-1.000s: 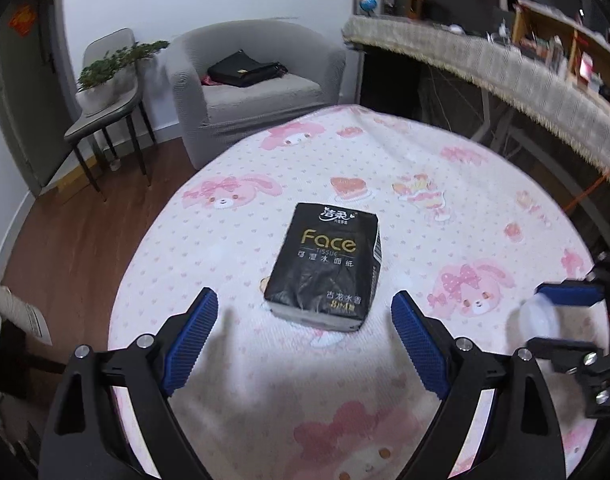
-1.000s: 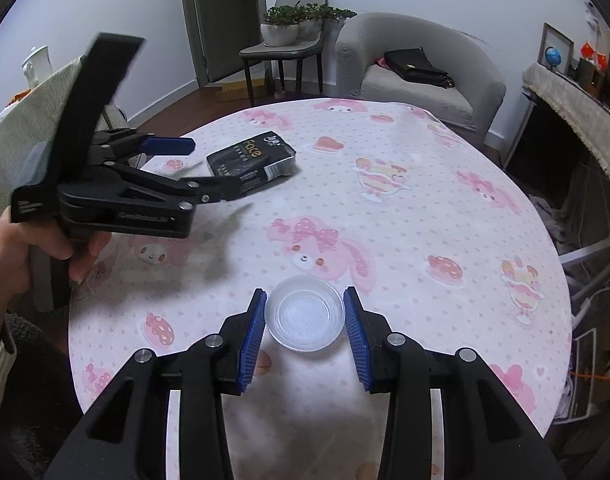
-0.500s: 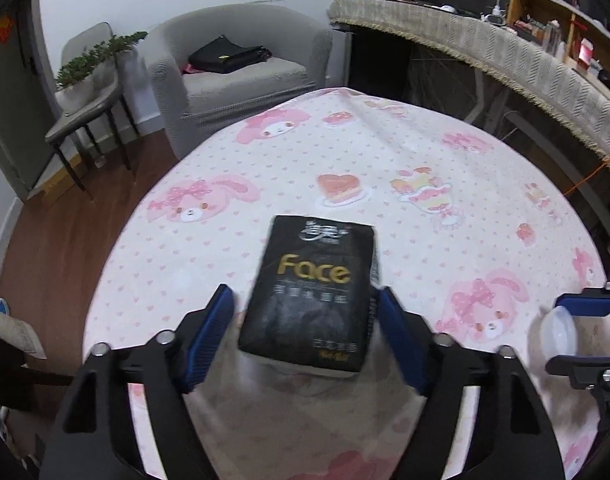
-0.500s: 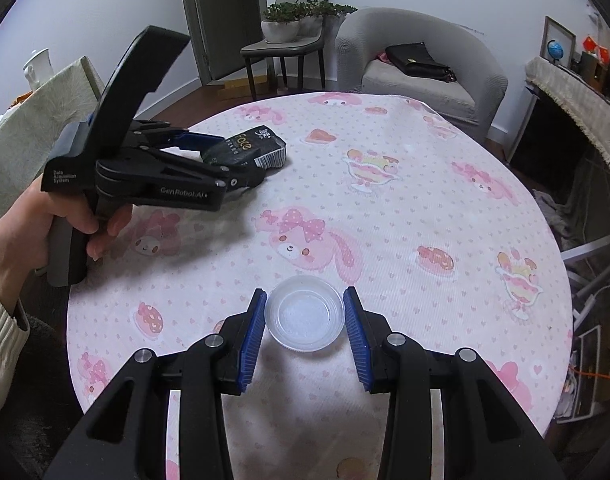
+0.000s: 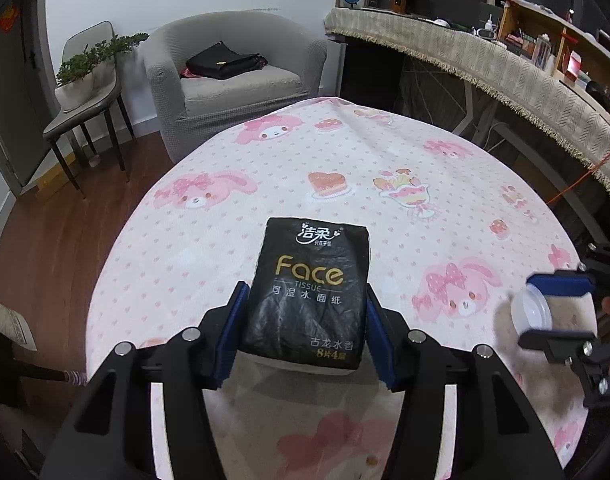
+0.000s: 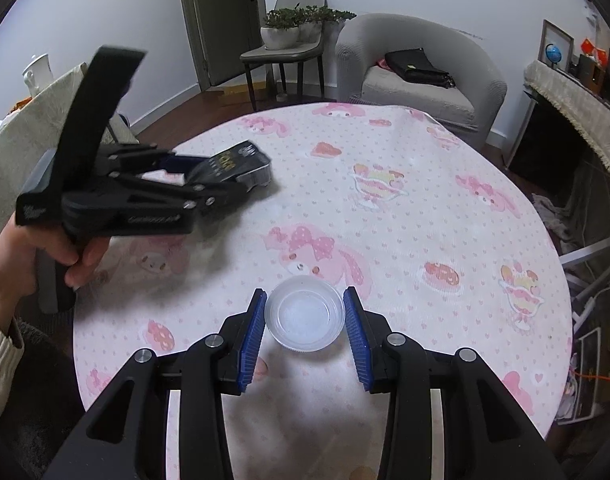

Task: Collect trash
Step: 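Carry the tissue pack and clear lid over the teal bin with both grippers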

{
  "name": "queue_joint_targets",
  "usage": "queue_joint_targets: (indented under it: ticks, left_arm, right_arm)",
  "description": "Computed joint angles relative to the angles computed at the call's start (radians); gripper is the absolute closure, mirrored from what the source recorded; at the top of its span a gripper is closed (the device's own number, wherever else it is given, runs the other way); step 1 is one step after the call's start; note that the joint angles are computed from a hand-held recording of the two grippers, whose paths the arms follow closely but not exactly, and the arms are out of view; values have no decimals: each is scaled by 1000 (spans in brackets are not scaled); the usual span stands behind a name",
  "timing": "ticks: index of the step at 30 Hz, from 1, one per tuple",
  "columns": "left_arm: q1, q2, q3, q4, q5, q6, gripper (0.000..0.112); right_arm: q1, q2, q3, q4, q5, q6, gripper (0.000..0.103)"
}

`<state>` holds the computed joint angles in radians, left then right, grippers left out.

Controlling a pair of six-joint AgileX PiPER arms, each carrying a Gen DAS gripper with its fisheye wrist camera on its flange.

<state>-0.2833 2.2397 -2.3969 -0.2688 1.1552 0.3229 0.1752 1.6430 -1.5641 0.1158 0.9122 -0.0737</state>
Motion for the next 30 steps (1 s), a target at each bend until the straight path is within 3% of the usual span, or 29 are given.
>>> queue_joint_targets:
  ticks: [16, 30]
  left_arm:
    - [184, -347, 515, -78, -224, 51, 55]
    - [384, -567, 796, -115, -317, 129, 56]
  right_arm:
    - [168, 140, -197, -86, 17, 141, 63]
    - [329, 319, -461, -153, 88, 235, 63]
